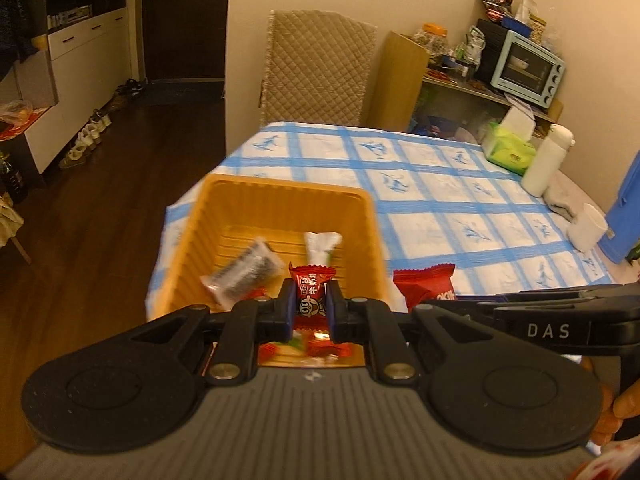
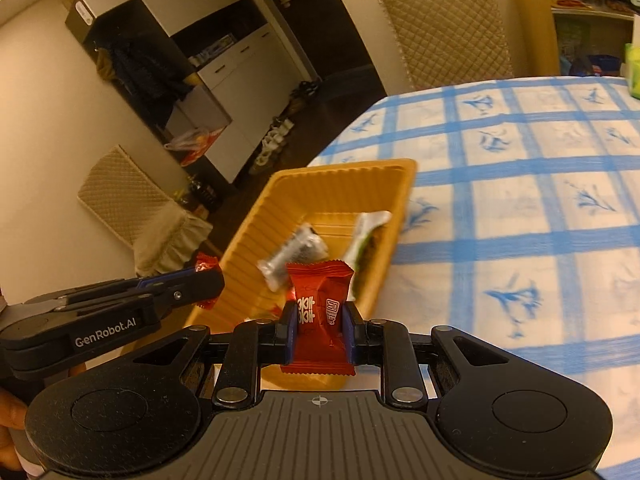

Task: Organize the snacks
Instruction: 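Carry both held red candies over the orange tray and lower them, then open both tools to drop the red candies into the tray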

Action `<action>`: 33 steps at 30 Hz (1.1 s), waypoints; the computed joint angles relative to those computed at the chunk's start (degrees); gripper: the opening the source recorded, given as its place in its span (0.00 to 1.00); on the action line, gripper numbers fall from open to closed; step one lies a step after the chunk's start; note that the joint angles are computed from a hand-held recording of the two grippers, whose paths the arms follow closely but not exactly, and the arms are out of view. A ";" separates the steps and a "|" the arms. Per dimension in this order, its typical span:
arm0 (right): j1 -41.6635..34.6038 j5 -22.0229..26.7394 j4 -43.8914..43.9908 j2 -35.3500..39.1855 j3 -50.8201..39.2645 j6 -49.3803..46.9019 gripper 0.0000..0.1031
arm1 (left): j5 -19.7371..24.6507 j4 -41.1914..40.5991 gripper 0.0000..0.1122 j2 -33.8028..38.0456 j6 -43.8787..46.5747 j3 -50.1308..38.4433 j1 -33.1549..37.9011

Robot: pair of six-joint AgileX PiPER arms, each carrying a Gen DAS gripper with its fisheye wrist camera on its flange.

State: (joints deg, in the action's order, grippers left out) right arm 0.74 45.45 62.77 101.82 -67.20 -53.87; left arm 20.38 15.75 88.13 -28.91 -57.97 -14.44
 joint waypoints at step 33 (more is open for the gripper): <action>16.77 -13.82 -30.27 22.96 -31.10 44.40 0.23 | 4.27 -40.96 0.12 21.18 56.34 -21.66 16.87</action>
